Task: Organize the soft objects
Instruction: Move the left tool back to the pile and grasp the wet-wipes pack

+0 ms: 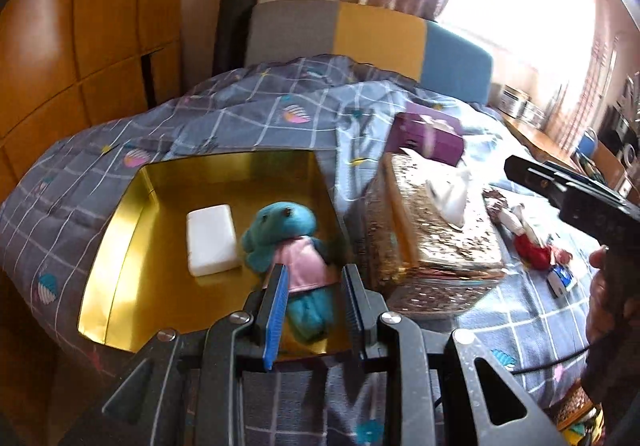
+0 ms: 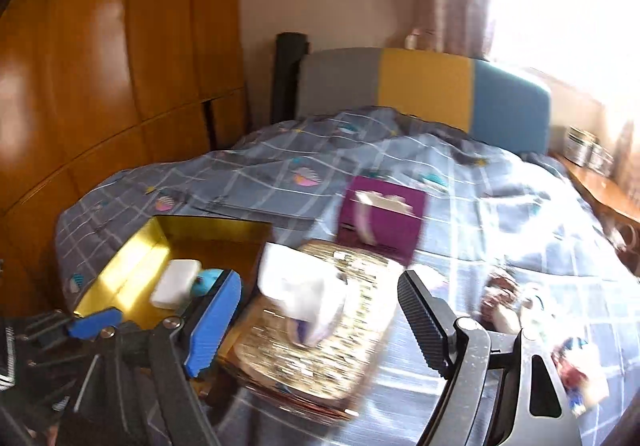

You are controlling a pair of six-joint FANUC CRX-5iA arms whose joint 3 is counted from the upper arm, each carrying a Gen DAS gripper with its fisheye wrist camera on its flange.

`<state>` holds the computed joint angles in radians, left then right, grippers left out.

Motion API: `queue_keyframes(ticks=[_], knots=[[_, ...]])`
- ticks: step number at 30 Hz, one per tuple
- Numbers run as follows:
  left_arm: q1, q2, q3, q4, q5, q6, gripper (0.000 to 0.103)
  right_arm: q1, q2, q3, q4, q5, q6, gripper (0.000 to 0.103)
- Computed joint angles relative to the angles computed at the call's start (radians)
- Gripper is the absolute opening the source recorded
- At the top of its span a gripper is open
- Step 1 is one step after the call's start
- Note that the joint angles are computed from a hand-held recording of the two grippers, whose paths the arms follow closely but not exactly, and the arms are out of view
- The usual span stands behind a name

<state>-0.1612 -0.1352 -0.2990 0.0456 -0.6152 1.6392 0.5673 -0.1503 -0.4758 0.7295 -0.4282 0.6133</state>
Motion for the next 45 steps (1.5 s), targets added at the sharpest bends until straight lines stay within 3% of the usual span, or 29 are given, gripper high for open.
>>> queue_keyframes(ticks=[11,16,23,24,26,29,31,35,40,45], knots=[[-0.09,0.03,0.042,0.062,0.014,-0.134,0.027,-0.162,-0.048,-0.075,0.053,-0.088,-0.099,0.082],[-0.144,0.064,0.08,0.124,0.03,-0.246,0.026,-0.301,-0.047,-0.092,0.111,-0.105,-0.18,0.082],[-0.235,0.166,0.193,0.237,0.015,-0.392,0.027,-0.506,0.045,-0.083,0.207,-0.127,-0.338,0.081],[-0.249,0.186,0.216,0.248,0.003,-0.397,0.027,-0.522,0.052,-0.082,0.193,-0.136,-0.35,0.081],[-0.275,0.24,0.268,0.275,-0.022,-0.408,0.027,-0.547,0.074,-0.031,0.017,-0.165,-0.278,0.081],[-0.303,0.334,0.347,0.32,-0.075,-0.407,0.027,-0.579,0.08,0.004,-0.116,-0.169,-0.235,0.081],[-0.319,0.41,0.423,0.323,-0.134,-0.362,0.027,-0.592,0.078,0.024,-0.211,-0.172,-0.187,0.081],[-0.329,0.551,0.544,0.372,-0.213,-0.293,0.027,-0.598,0.096,0.05,-0.279,-0.19,-0.165,0.081],[-0.348,0.699,0.727,0.33,-0.296,-0.193,0.027,-0.618,0.097,0.077,-0.395,-0.186,-0.106,0.081],[-0.363,0.826,0.902,0.327,-0.35,-0.197,0.033,-0.633,0.1,0.103,-0.493,-0.178,-0.032,0.081]])
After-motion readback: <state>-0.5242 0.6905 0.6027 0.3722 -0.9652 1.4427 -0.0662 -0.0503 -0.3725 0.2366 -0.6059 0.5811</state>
